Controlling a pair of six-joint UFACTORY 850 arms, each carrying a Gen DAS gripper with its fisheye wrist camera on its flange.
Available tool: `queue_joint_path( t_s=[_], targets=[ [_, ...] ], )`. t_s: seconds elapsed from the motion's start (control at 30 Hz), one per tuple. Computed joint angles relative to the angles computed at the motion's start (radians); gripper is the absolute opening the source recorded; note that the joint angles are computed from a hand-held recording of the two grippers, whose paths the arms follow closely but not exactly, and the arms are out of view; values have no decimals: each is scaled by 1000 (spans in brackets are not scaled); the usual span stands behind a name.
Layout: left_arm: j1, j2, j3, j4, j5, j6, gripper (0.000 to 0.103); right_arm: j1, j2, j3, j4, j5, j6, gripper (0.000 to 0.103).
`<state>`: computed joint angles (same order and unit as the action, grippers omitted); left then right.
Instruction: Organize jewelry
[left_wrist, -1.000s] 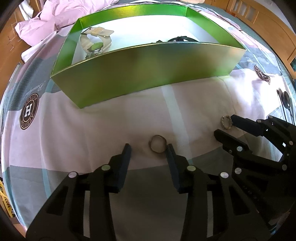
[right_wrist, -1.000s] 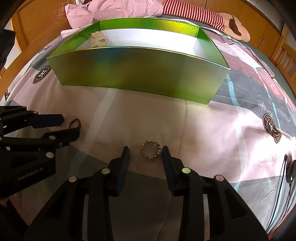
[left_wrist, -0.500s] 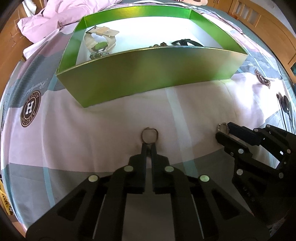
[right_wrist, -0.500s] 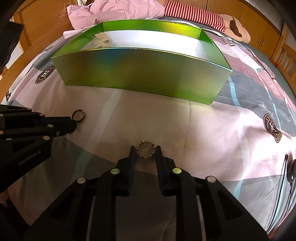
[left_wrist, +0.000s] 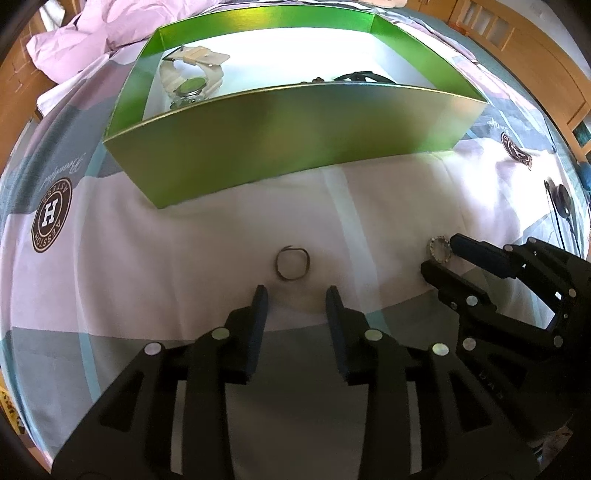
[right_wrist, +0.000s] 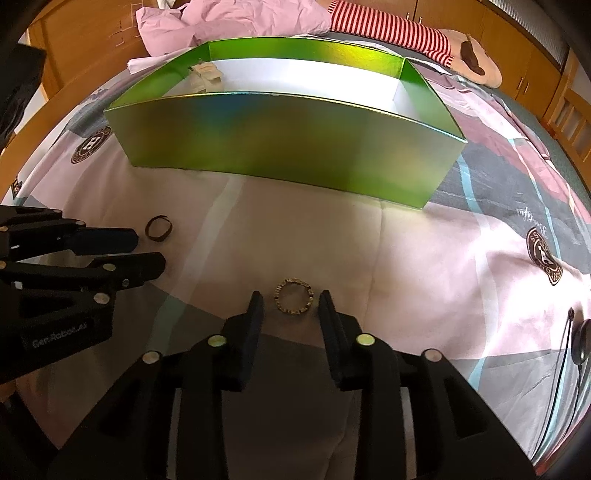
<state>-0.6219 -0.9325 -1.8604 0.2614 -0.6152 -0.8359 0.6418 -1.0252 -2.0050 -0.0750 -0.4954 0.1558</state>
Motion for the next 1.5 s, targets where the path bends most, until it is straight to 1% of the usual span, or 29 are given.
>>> queue_joint_path(
  t_s=[0.03, 0.07, 0.1, 0.17, 0.27, 0.33, 0.47, 0.5, 0.53, 0.57, 0.6, 0.63, 0.67, 0.7, 0.77, 0.83, 0.87, 0.93, 0.97, 1.03, 1.1, 1.17, 1.27, 1.33, 1.4, 1.5],
  targets=[
    [0, -1, -1, 4, 1, -4, 28, -1, 1, 1, 11, 3, -8, 22],
    [-1, -1, -2, 15, -2, -14, 19, 0, 4, 8, 4, 10, -4, 21],
    [0, 0, 0, 22, -1, -24, 14, 0, 5, 10, 1, 12, -3, 21],
    [2, -1, -4, 20, 3, -31, 7, -2, 10, 17, 17, 19, -11, 21],
    [5, 16, 15, 30, 21, -50, 5, -7, 21, 26, 42, 26, -25, 21],
    [8, 38, 41, 41, 49, -60, 5, -11, 29, 31, 49, 33, -24, 21],
    [26, 110, 132, 66, 143, -119, 5, -18, 42, 37, 51, 40, -15, 21],
    [31, 124, 150, 57, 161, -114, 6, -18, 40, 34, 49, 36, -15, 21],
    [31, 129, 158, 62, 162, -120, 6, -17, 38, 32, 47, 34, -14, 21],
    [30, 126, 154, 65, 156, -122, 13, -16, 34, 29, 45, 29, -14, 21],
    [28, 120, 146, 57, 152, -110, 24, -14, 31, 27, 42, 26, -11, 21],
    [23, 101, 121, 49, 136, -89, 31, -12, 25, 21, 44, 18, -15, 21],
    [17, 82, 96, 57, 117, -82, 42, -11, 21, 19, 41, 14, -13, 21],
    [12, 61, 68, 62, 98, -72, 44, -9, 16, 13, 39, 10, -12, 21],
    [2, 27, 27, 64, 65, -42, 45, -7, 9, 10, 33, 2, -8, 21],
    [-3, -5, -8, 91, 27, -53, 44, -5, 10, 13, 21, 5, 0, 21],
    [-4, -16, -22, 97, 10, -55, 38, -5, 11, 13, 24, 5, -4, 21],
    [-7, -18, -19, 142, 15, -88, 27, -6, 11, 12, 26, 3, -6, 21],
    [-6, -14, -16, 141, 18, -89, 19, -6, 11, 12, 26, 3, -6, 21],
    [-1, 1, 3, 126, 40, -89, 19, -5, 10, 10, 20, 2, 0, 21],
    [-1, 7, 9, 142, 37, -107, 19, -5, 13, 13, 19, 3, 3, 21],
    [0, 26, 31, 158, 50, -133, 19, -3, 21, 20, 19, 10, 5, 21],
    [-2, 73, 74, 219, 87, -204, 19, -4, 46, 40, 14, 33, 11, 21],
    [-8, 109, 100, 295, 103, -280, 19, -7, 58, 40, 22, 46, 7, 21],
    [-11, 127, 101, 349, 91, -319, 19, -11, 65, 24, 26, 55, 1, 21],
    [-16, 136, 73, 468, 47, -383, 19, -20, 57, -33, 39, 61, -21, 21]
  ],
)
